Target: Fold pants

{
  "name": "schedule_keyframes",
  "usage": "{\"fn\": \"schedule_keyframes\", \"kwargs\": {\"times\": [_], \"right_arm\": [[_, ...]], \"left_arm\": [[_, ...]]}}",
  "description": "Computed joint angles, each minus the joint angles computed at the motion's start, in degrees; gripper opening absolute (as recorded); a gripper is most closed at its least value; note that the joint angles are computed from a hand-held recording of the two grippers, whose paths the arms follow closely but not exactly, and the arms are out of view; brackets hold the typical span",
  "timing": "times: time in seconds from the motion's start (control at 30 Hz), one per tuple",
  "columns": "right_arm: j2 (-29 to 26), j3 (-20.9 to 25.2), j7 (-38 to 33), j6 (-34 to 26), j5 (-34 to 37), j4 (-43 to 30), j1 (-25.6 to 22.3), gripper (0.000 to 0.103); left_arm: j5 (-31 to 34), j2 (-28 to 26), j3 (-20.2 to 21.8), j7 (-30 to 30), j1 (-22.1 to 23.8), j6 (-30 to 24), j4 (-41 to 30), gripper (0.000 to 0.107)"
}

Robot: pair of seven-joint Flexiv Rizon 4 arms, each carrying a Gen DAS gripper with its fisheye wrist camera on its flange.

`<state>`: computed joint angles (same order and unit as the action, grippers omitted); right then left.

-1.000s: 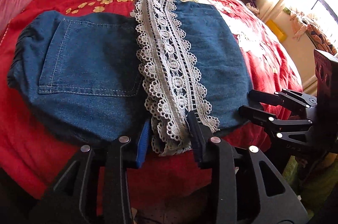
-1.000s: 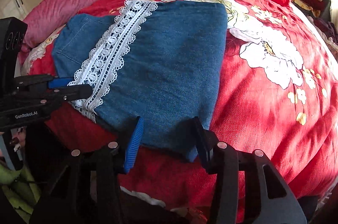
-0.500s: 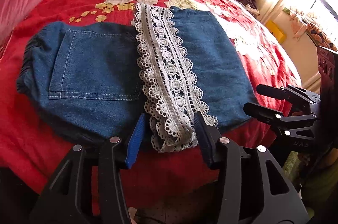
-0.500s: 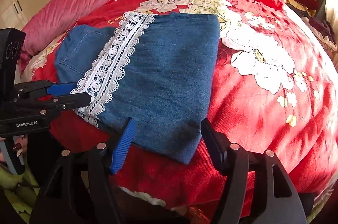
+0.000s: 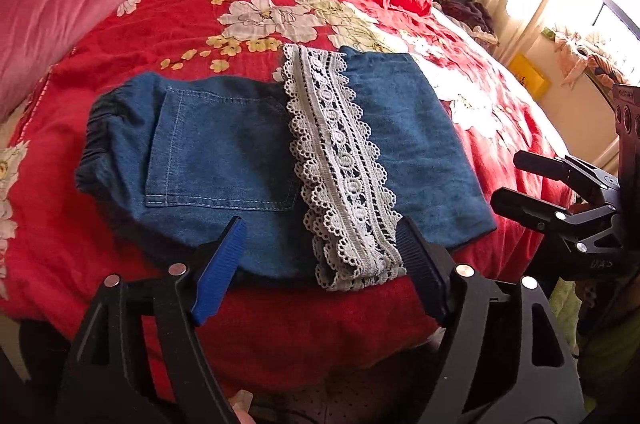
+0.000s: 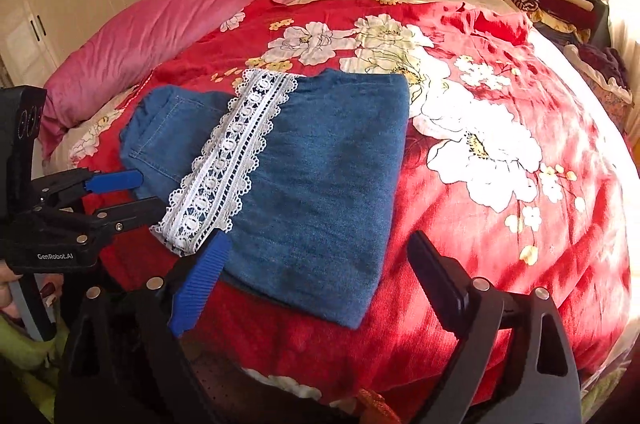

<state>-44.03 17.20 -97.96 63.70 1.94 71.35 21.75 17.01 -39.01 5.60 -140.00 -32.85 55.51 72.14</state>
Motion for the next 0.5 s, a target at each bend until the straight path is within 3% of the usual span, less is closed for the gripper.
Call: {"fn": "schedule_keyframes", "kwargs": {"times": [0.2,0.5], "right_arm": [[-0.34,0.32,-0.41,-0.45,-0.18,-2.48,0.55,0.095],[-3.95,1.45,-3.5,-4.98,0.28,-12.41,2.99,0.097]], "left_arm": [[2.6,2.15,1.99,-3.6,-0.88,-0.28,1.8,0.093],[6.75,5.8,3.04,-10.69,-0.36,0.43,6.43,0.093]]}}
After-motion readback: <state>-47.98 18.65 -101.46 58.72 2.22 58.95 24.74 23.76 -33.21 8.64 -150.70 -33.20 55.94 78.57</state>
